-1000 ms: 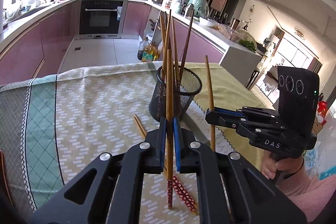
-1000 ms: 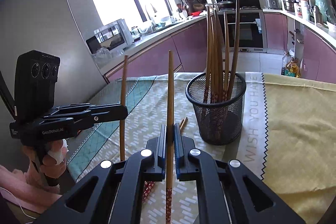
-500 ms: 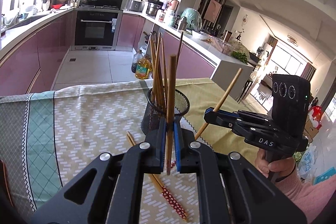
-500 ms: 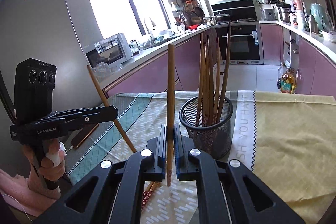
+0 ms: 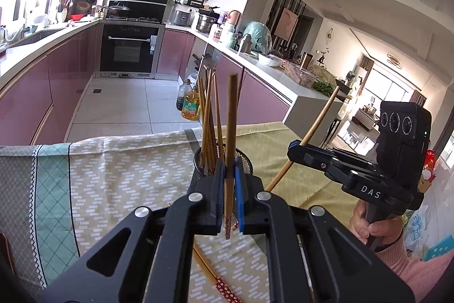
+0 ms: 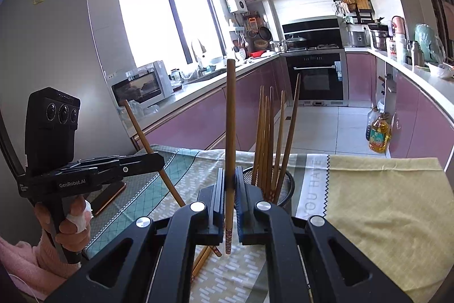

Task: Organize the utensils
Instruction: 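Lower both held chopsticks into the black mesh holder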

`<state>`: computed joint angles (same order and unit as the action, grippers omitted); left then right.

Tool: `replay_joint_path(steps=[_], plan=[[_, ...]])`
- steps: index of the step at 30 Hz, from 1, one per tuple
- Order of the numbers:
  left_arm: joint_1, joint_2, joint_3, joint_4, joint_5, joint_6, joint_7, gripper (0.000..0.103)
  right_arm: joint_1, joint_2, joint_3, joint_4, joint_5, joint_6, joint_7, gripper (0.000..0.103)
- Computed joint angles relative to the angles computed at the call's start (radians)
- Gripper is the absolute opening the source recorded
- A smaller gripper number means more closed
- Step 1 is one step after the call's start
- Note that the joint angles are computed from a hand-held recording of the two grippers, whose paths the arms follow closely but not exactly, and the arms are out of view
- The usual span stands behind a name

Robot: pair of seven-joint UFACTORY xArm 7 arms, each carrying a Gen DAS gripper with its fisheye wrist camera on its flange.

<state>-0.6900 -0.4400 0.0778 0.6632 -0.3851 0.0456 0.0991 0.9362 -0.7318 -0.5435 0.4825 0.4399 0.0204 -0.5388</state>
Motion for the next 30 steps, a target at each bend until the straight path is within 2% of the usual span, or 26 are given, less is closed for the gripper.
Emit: replay_joint_path(steps=[30], plan=[[0.036, 0.055, -0.035, 0.114, 0.066, -0.055, -0.019, 0.008, 0.022, 0.039, -0.017, 0.081, -0.054, -0.048, 0.007, 0.006]])
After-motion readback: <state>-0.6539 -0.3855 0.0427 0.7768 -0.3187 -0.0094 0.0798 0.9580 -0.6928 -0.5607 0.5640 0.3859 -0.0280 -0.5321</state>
